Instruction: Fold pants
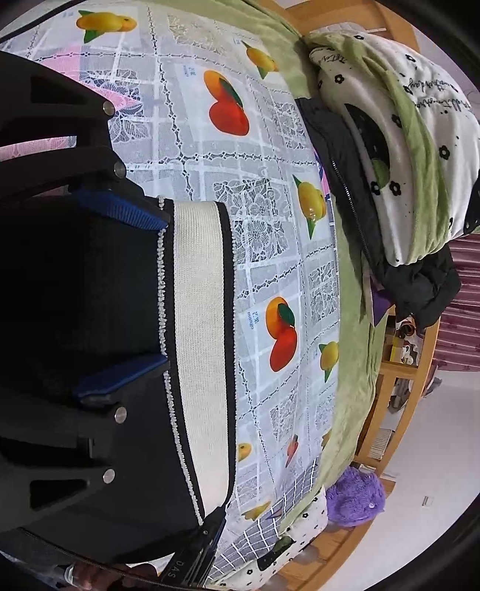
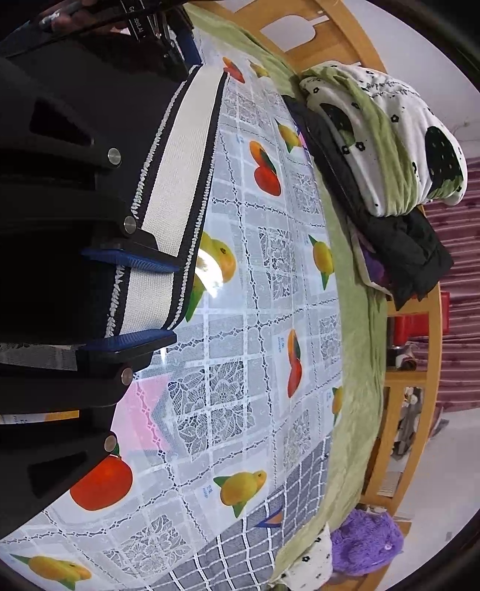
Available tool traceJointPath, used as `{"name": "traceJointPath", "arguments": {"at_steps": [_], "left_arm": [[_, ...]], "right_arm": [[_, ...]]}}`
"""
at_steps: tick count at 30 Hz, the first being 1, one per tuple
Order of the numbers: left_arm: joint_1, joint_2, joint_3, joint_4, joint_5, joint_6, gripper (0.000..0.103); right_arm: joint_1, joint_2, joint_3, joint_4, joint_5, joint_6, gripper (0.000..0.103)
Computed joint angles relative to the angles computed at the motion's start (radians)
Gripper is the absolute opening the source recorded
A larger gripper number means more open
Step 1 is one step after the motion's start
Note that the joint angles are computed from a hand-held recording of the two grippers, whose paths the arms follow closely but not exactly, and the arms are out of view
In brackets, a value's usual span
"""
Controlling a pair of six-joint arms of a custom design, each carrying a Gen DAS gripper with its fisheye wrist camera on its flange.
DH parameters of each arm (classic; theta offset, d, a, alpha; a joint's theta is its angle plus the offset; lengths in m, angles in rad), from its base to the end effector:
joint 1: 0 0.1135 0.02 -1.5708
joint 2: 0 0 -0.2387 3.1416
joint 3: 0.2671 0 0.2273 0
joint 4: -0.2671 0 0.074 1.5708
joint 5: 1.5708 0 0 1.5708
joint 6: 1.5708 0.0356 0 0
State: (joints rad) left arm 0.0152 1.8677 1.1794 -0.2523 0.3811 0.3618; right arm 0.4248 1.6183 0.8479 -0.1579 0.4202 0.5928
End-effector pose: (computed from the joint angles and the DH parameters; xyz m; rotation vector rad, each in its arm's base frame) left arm 0.3605 -0.0078 0.1623 0.5715 2.3756 -0.3131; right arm 0.2741 0.1080 0.1570 0.3688 2.3627 -0.0576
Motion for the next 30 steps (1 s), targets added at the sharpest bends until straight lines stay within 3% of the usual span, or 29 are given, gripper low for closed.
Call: {"name": "traceJointPath", "arguments": {"at_steps": [3,8,12,15,17,20,25,27,30], "left_arm": [[-0.001,0.003,0.001,0.0,-0.001,0.002,0.071],[-0.005,0.006,-0.004,0.008,-0.003,0.004,0.074],[0.002,0.015,0.012,-0.013,0.013,0.01,0.075],[0.023,0.007,0.059,-0.143,0.022,0.071,0.075],[0.077,-0.012,0.075,-0.259,0.071,0.12,0.074],[0.204,-0.103,-0.008,-0.364,0.132,0.263,0.073],[0.537,-0.246,-0.144,-0.567,0.236,0.673,0.073],[0.659,-0.248,-0.146,-0.67,0.262,0.832,0.073],[0.803,-0.26,-0.17,-0.74,0.287,1.019,0.072]], "right_arm": [[0.002,0.004,-0.005,0.014,0.009,-0.014,0.032],[-0.087,-0.028,-0.077,0.113,-0.144,-0.009,0.033],[-0.034,0.008,0.006,0.001,-0.046,-0.001,0.035],[0.006,0.001,0.064,-0.117,0.017,0.019,0.04],[-0.017,-0.079,0.024,-0.131,-0.073,0.051,0.041],[-0.053,-0.203,-0.052,-0.156,-0.216,0.042,0.046],[0.102,-0.39,-0.181,-0.258,-0.095,0.046,0.047],[0.192,-0.461,-0.236,-0.284,-0.072,0.112,0.047],[0.349,-0.53,-0.294,-0.311,-0.014,0.24,0.046]]}}
